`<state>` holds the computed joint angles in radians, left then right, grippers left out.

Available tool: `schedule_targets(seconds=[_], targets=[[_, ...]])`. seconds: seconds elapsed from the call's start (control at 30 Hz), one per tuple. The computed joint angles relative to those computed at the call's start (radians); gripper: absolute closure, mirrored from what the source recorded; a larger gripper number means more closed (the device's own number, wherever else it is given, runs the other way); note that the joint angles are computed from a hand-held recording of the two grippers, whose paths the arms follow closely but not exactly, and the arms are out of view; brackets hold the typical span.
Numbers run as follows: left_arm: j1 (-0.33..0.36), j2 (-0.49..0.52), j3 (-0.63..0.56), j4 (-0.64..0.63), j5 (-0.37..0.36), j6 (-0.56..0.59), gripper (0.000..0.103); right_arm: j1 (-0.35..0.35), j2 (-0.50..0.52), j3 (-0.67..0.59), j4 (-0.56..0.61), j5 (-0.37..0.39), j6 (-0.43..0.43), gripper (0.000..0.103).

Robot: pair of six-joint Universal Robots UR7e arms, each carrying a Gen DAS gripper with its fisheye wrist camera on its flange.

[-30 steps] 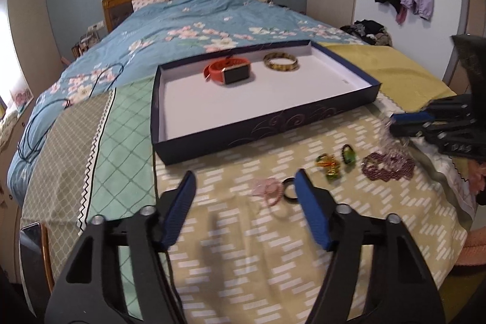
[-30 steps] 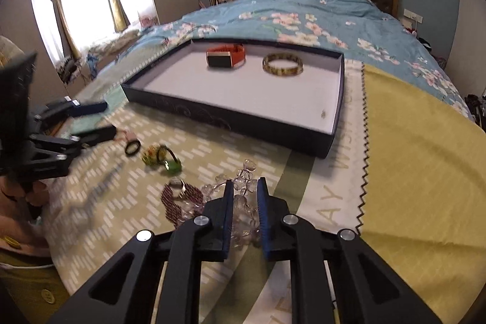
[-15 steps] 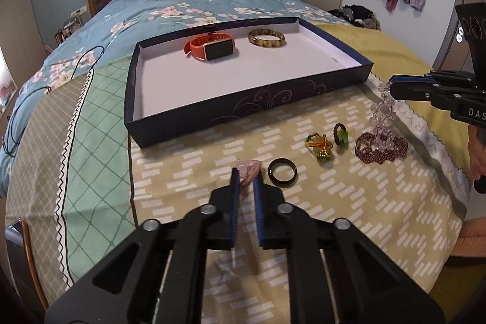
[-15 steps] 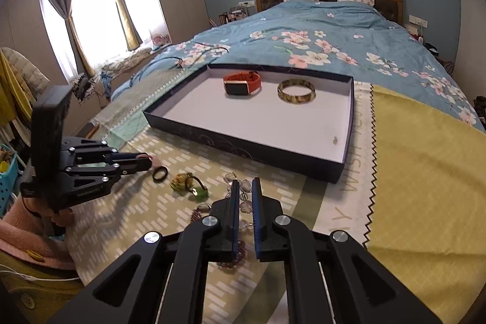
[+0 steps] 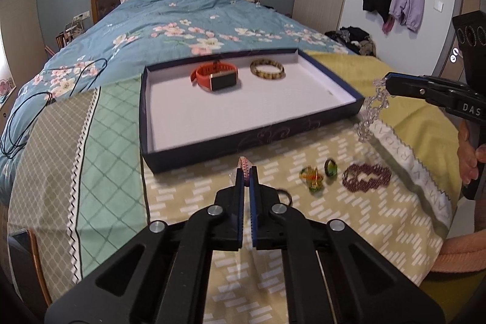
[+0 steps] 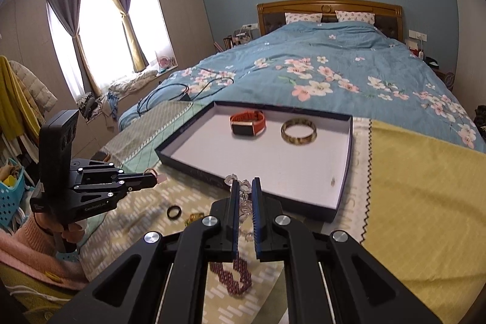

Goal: Organize jewelry
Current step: 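Grasp clear bead bracelet with right tool while left tool grasps pink clip, then release clear bead bracelet into box with right tool while left tool drops pink clip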

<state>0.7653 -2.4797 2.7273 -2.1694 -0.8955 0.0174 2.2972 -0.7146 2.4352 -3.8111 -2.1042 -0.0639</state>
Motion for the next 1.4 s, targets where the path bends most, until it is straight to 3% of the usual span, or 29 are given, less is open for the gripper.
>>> schedule_targets(seconds=[0.3, 0.73, 1.0, 1.4], targets=[[-0.024, 0.102, -0.016, -0.141, 0.029, 0.050, 0.099, -0.029, 0.000, -0.062, -0.002, 0.002, -0.063, 0.097], [0.100, 0.455, -0.065, -0.517, -0.001, 0.210, 0.099, -0.097, 0.061, -0.189, 0.065, 0.029, -0.091, 0.097], [0.173, 0.607, -0.101, -0.641, -0.011, 0.266, 0.099, -0.128, 0.094, -0.244, 0.106, 0.050, -0.079, 0.097], [0.245, 0.758, -0.158, -0.711, -0.016, 0.308, 0.099, -0.228, 0.102, -0.245, 0.139, 0.065, 0.003, 0.097]])
